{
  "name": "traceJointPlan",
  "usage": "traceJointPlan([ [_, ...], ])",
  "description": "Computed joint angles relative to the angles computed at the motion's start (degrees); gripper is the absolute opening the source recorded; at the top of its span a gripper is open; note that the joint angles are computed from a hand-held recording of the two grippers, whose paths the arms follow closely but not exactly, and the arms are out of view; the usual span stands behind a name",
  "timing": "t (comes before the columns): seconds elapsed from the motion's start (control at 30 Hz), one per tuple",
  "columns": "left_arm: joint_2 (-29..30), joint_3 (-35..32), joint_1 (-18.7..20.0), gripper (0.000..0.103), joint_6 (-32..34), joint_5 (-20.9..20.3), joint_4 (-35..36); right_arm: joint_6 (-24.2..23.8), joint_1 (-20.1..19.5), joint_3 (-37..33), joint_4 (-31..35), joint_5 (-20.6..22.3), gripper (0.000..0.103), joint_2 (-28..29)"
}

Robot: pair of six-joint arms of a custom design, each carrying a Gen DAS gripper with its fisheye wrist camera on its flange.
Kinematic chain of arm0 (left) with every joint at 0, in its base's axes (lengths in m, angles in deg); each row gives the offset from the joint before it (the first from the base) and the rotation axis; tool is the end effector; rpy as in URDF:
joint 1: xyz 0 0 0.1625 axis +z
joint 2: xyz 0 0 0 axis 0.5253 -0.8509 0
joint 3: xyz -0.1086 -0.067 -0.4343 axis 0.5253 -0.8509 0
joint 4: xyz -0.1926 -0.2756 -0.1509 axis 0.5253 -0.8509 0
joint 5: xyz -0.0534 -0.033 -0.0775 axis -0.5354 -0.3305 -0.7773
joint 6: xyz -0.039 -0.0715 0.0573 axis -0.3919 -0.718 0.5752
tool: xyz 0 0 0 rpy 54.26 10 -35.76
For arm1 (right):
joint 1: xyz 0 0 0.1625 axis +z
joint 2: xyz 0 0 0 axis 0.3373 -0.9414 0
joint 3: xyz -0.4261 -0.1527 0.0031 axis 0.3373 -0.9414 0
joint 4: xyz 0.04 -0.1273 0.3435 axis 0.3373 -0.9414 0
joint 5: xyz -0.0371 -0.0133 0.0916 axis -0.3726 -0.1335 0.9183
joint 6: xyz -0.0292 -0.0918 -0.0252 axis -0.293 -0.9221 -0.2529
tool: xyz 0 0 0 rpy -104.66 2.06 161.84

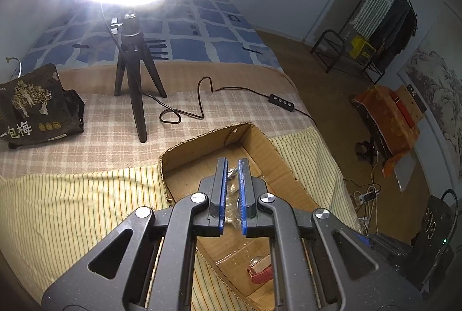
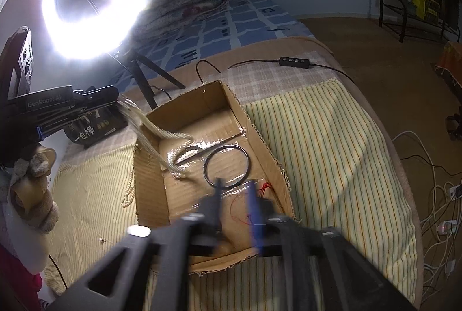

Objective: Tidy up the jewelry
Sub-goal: 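Open both grippers to drop the necklace and jade cord into the box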

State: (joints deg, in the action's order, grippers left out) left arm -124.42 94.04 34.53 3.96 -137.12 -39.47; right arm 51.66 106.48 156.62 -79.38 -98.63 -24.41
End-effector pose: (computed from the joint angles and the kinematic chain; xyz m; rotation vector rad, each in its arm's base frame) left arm -0.1522 -0.7563 0.4823 0.7379 2.7104 -0.5194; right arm 0.5049 -0.5902 0.0774 -0.1174 -2.4475 0.8837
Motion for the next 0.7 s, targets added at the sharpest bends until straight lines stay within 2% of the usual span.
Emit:
traceJointPlan([
  [0.03, 0.18, -0.53, 0.04, 0.005, -0.17, -0.14, 0.82, 0.36, 0.11, -0.1, 0.03, -0.54, 0.047, 0.09],
  [0.07, 0.31, -1.05, 0.1, 0.012, -0.17, -0.4, 1.72, 0.78, 0.2, -0.32, 0.46, -0.78, 0.048, 0.16],
  [0.1, 0.17, -0.91, 0.06, 0.02, 0.05, -0.08, 1.72, 0.86, 0.28, -0.47, 0.63, -0.96, 0.05, 0.22],
  [0.13, -0.18, -0.25, -0.01, 0.036, 0.33, 0.35, 1.02, 0.88, 0.33, -0.67, 0.67, -0.97, 0.056, 0.28],
  [0.17, -0.69, 0.72, -0.07, 0.042, 0.69, 0.73, -0.09, 1.03, 0.44, -0.8, 0.61, -1.2, 0.058, 0.35],
  [0.23, -1.1, 1.04, 0.03, 0.042, 0.86, 0.93, -0.24, 1.17, 0.67, -0.93, 0.38, -1.78, 0.064, 0.49],
  [0.7, -5.58, 0.87, 0.94, 0.042, 4.64, 3.77, -0.26, -0.58, 2.96, -4.38, 0.61, -2.61, 0.064, 2.21],
])
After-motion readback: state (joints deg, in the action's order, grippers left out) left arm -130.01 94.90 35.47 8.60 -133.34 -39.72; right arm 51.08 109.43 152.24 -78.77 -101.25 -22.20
